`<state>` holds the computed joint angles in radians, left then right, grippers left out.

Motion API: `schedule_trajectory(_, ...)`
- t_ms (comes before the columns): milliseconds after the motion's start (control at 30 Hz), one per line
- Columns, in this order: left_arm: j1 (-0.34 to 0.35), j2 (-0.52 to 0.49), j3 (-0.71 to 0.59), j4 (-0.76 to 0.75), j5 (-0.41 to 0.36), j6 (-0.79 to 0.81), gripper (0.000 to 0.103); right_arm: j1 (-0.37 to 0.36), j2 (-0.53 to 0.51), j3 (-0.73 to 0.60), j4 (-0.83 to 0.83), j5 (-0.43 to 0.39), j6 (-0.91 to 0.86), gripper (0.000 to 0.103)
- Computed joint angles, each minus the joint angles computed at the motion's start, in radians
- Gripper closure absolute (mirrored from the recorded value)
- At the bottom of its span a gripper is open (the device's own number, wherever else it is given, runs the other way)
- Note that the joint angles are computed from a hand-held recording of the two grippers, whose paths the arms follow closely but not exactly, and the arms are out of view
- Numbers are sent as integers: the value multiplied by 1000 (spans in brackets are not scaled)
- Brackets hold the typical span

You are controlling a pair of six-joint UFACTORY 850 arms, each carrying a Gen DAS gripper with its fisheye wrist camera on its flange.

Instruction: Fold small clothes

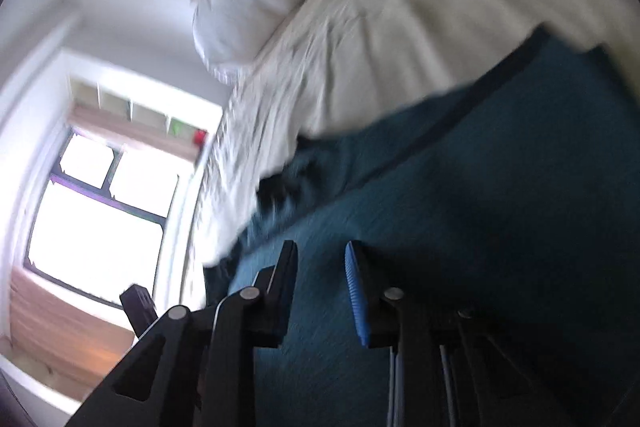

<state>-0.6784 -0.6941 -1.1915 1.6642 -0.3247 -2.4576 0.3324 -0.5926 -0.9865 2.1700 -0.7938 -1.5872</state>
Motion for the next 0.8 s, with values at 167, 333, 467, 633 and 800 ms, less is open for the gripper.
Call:
schedule_trajectory(167, -19, -17, -11, -42, -60, 69, 95, -92, 32, 100, 187, -20, -72, 93)
schedule_trajectory(333, -41, -26, -22, -113, -106, 153, 95, -148, 125, 222, 438, 59, -142, 77)
schedule_trajectory(467, -46, -30, -25, -116, -120, 156, 95, -98, 209, 248, 483, 46, -242, 63)
schedule_trajectory(633, -53, -35, -30, -132, -137, 178, 95, 27, 166, 105, 189, 94, -131, 58)
schedule_trajectory(800, -55, -33, -25, -114, -140, 159, 95, 143, 97, 32, -53, 64, 7, 58)
